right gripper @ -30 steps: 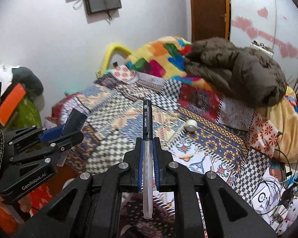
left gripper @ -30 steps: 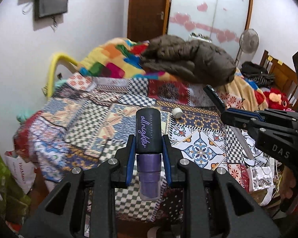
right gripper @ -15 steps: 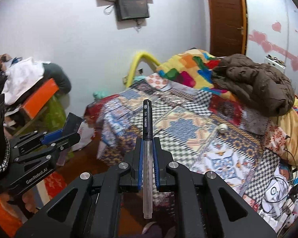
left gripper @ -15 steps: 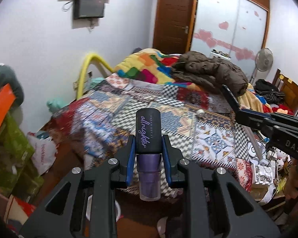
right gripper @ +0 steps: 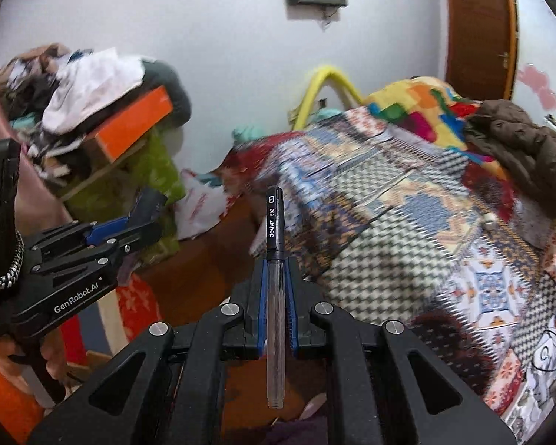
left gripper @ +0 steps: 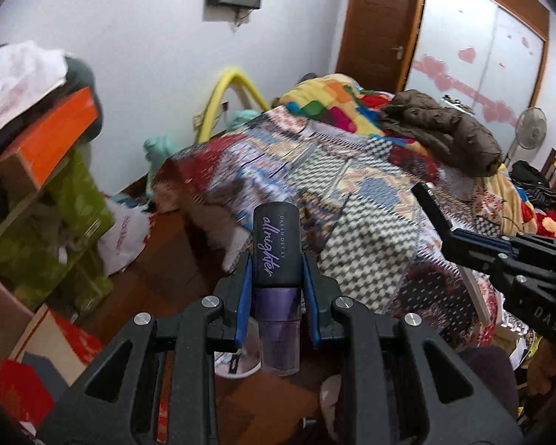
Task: Collect trash
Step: 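Carry the pen and purple tube in both tools toward the white bin, then open the right tool over the bin while the left tool releases the tube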
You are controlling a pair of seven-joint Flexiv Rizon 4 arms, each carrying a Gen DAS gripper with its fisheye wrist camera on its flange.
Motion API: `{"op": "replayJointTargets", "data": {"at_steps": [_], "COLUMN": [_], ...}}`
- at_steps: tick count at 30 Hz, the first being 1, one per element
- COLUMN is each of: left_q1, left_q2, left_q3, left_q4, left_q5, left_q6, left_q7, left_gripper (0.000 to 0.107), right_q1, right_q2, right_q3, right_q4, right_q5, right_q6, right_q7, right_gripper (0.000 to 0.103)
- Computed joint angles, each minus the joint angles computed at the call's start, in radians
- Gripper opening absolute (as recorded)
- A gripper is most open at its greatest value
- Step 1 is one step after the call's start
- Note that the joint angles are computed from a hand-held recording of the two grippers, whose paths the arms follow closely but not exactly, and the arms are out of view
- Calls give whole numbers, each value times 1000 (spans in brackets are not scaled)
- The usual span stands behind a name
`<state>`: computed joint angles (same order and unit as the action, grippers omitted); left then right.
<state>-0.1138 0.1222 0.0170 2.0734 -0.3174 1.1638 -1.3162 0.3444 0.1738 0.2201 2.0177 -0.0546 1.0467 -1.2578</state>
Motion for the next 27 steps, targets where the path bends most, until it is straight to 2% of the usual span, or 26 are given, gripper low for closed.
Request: {"op": "replayJointTargets", "data": {"at_steps": [7,11,23,27], "left_q1": [33,45,107,127], "left_q2": [6,-14,-176,-237], "left_q3": [38,48,29,16], "left_q4": [73,112,107,71], "left_q5": [-17,-55,-66,-113], "left_q6": [-17,-31,-107,-151], "left_q7": [22,70,54,62], "left_gripper": [25,25,25,25], "right_q1": [54,74,80,73], "right_q2": [-83,-140,-364,-428], "right_q3": [22,29,47,48], "right_q4": [-33,-60,-241,-304], "right_q5": [39,53,166,184], "right_q6": [-33,-58,-207,-243], "right_q7": [-16,-34,-158,-176], "right_gripper": [9,9,9,9]}}
